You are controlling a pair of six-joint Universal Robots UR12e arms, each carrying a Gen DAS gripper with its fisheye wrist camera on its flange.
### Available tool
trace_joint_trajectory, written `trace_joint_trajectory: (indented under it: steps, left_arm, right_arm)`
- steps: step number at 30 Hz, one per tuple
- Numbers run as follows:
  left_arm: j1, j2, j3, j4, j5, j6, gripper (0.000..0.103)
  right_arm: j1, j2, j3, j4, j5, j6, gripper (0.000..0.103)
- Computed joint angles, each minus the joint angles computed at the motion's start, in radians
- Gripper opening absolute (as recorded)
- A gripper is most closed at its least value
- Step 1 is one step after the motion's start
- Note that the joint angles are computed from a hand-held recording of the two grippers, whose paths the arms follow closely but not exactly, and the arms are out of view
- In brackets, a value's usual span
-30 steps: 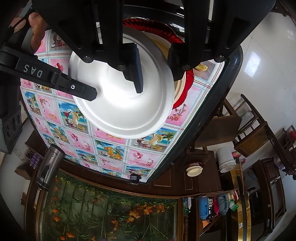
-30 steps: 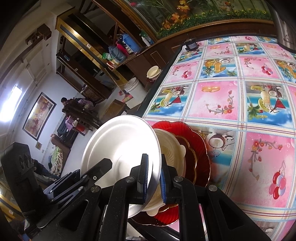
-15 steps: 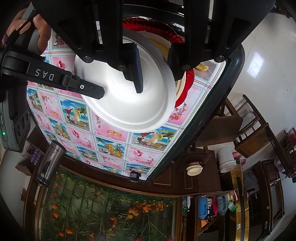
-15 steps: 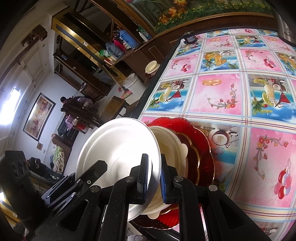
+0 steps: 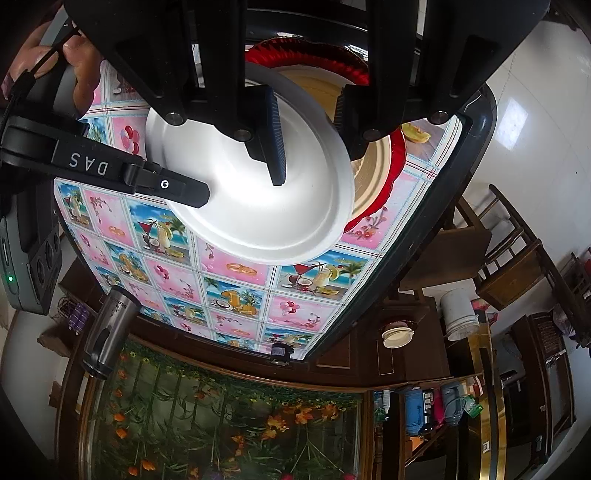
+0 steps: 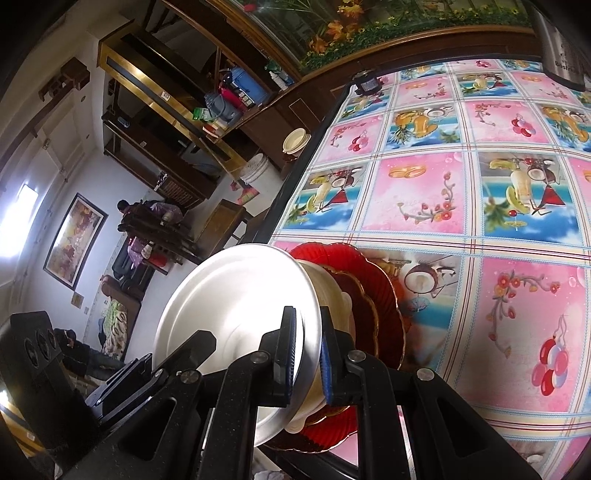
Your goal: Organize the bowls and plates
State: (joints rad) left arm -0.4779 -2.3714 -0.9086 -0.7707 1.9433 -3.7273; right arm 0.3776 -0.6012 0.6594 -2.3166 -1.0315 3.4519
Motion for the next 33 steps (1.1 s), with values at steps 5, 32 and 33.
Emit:
trace_joint_trajectory:
  steps: [5,32,33]
  left_arm:
    - [-0.001,-0.001,0.001,-0.001,0.001,-0.001,0.02]
    - [0.01,-0.01,0.029,-0.068,-0.083,0.04,0.02]
    - [0.012,-0.014,0.042,-0.087,-0.088,0.062,0.02]
  right_arm:
    - [-0.002,-0.003,0.004,-0.002,0.002,0.002,0.013]
    - [-0.013,-0.025,0.046,-0.035,0.018,0.019,0.014]
    - [-0.013,-0.028,0.05,-0.039,0.019,0.02,0.014]
